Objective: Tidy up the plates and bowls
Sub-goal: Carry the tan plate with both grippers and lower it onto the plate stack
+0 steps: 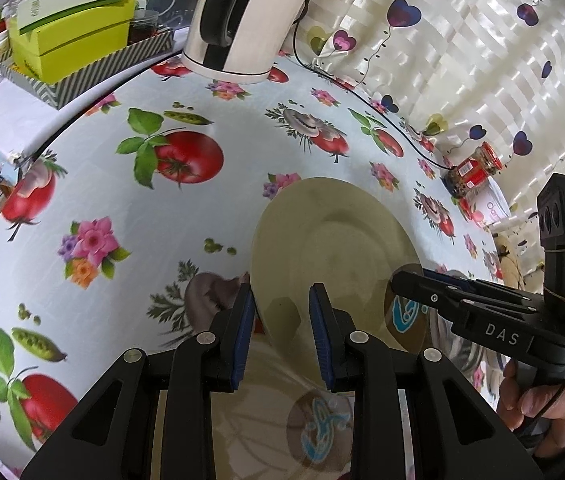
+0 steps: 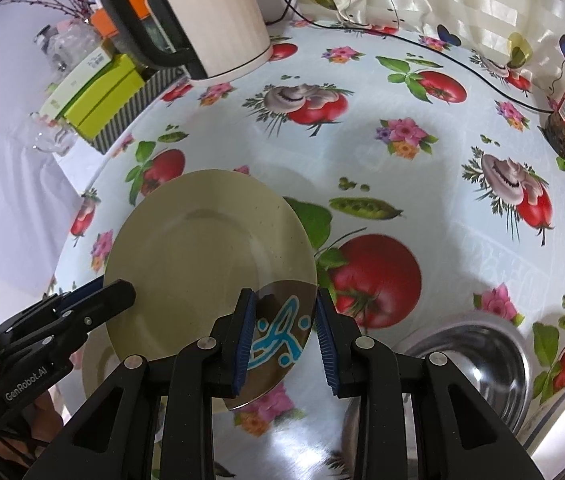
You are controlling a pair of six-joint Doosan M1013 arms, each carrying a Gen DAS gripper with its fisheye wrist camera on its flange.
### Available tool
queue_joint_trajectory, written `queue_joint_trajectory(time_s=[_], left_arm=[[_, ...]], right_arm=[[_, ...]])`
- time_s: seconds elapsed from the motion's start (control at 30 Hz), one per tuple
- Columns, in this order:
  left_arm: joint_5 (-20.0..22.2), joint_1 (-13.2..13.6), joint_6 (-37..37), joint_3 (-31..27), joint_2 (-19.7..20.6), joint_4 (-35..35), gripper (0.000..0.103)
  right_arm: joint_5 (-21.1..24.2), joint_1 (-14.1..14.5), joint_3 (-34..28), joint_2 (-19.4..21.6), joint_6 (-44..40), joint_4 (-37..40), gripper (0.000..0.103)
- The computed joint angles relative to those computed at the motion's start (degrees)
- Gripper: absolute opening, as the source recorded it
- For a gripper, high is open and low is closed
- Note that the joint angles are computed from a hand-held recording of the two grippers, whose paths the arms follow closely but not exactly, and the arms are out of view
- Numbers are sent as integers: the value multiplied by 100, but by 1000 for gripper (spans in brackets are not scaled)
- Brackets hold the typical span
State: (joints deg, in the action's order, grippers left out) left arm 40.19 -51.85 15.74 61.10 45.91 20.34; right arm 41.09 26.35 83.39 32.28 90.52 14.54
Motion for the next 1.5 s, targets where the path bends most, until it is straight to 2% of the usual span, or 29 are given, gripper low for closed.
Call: queue_joint_trajectory(time_s=[0.5, 1.5], left_arm=[[-91, -150, -451, 633, -344, 275, 28], [-43, -411, -1006, 1284, -673, 570, 28]], right_arm=[[-74, 190, 318, -157, 29, 78, 29], [-392, 518, 932, -437, 130, 116, 31]])
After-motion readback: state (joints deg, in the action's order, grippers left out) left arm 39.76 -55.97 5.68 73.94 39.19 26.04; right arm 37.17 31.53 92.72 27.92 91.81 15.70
